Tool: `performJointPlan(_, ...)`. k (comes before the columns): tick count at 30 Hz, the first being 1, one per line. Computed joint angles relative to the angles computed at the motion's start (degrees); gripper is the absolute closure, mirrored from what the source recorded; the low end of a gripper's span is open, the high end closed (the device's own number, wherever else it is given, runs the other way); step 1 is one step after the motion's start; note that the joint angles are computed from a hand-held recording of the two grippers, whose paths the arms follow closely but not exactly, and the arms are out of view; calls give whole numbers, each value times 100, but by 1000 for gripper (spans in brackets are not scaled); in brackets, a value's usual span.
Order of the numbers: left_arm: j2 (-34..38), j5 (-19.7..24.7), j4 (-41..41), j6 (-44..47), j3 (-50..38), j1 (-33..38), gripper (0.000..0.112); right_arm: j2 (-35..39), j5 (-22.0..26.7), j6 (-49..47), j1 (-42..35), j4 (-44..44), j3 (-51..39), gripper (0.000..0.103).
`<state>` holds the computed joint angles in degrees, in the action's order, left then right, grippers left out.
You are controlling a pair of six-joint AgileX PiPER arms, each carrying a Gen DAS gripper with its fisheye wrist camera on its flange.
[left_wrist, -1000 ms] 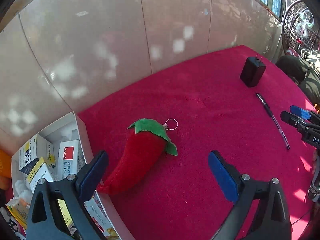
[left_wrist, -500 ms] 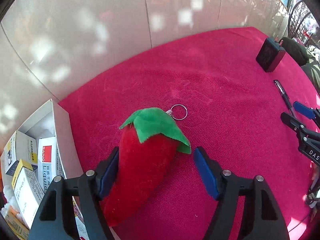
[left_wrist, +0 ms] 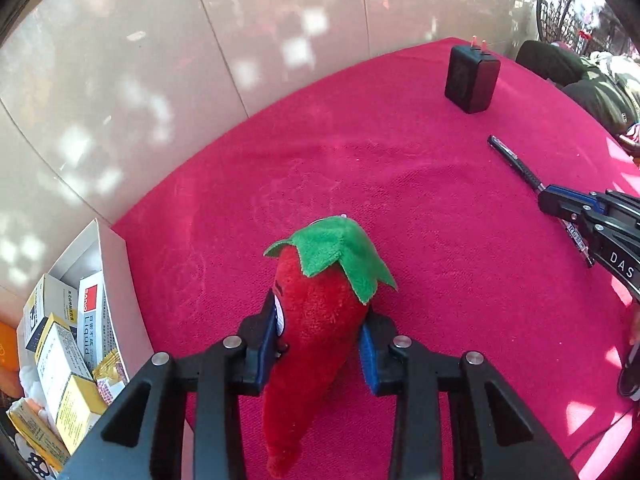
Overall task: Organize objects
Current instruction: 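Lift and carry the chili plush and black pen over the white tray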
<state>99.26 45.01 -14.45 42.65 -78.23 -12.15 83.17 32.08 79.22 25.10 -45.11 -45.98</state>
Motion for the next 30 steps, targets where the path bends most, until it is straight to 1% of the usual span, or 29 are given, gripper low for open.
performJointPlan(2, -274, -17, -512, 328, 291, 100, 78, -264, -126, 235, 36, -30, 234, 95)
performJointPlan(6, -1017, -18, -1491, 1044, 1026, 317, 79, -935, 62, 1282, 447, -610, 701, 95)
performJointPlan(7, -1203, -69, -1684, 1196, 1219, 342, 79, -1105, 147, 1545, 563, -762, 793, 95)
performJointPlan(8, -1386, -80, -1864, 1321, 1380, 370, 79, -1266, 333, 1875, 784, -932, 864, 95)
performJointPlan(10, -1720, -101, -2280, 1561, 1748, 418, 79, -1520, 571, 2219, 1054, -1113, 942, 95)
performJointPlan(12, -1951, 51, -2623, 1817, 1926, 562, 79, -1682, 810, 2343, 1320, -1173, 920, 95)
performJointPlan(13, -2037, 62, -2705, 1890, 2000, 591, 79, -1739, 902, 2340, 1430, -1181, 884, 95)
performJointPlan(16, -2447, 161, -2802, 1949, 2218, 686, 79, -1900, 1426, 2413, 1970, -1252, 753, 95)
performJointPlan(18, -2587, 245, -2808, 1946, 2256, 756, 79, -1922, 1694, 2524, 2267, -1328, 657, 95)
performJointPlan(21, -2778, 241, -2798, 1942, 2336, 888, 79, -1919, 2114, 2713, 2697, -1438, 513, 95)
performJointPlan(26, -2964, 453, -3055, 2139, 2373, 1241, 79, -1897, 2525, 2779, 3153, -1515, 285, 95)
performJointPlan(30, -3043, 638, -3277, 2405, 2408, 1596, 79, -1776, 2704, 2678, 3399, -1512, 36, 95)
